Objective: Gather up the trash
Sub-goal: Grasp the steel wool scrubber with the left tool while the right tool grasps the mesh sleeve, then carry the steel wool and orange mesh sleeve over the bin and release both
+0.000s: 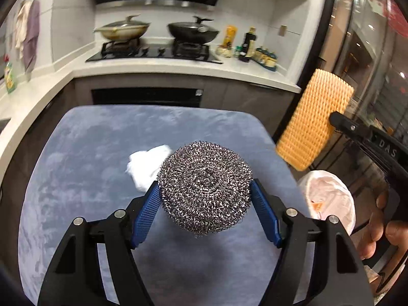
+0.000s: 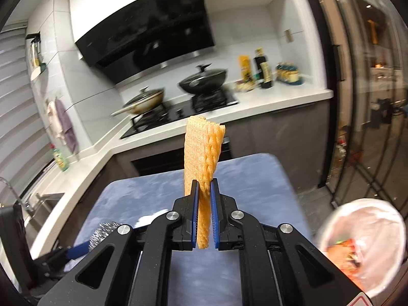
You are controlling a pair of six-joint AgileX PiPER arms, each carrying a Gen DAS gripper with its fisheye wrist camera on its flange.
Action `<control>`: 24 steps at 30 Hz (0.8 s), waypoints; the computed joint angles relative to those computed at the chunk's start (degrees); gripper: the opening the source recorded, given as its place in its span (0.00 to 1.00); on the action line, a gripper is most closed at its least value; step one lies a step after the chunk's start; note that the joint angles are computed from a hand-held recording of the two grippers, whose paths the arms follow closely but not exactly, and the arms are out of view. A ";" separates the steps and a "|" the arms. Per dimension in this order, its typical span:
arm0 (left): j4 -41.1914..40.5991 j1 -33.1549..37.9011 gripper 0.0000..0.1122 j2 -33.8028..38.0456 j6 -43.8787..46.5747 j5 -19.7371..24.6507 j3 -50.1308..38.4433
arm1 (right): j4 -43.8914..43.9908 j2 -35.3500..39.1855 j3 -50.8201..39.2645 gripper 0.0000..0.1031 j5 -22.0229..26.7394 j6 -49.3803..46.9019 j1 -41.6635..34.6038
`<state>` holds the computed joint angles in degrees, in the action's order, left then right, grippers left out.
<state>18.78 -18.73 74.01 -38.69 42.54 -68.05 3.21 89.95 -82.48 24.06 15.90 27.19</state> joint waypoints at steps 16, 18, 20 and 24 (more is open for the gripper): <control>13.01 -23.33 0.60 15.58 -9.57 8.92 -19.49 | 22.79 -17.82 18.16 0.08 1.55 -26.93 -25.47; 12.99 -24.67 0.60 18.01 -9.14 9.72 -22.15 | 25.24 -18.59 19.73 0.08 1.87 -30.20 -28.51; 12.86 -26.07 0.60 20.80 -8.48 10.58 -25.17 | 29.55 -19.28 21.31 0.08 2.89 -35.18 -32.45; 11.80 -27.83 0.60 25.56 -6.39 11.70 -30.40 | 35.85 -19.03 23.28 0.08 4.48 -42.68 -38.71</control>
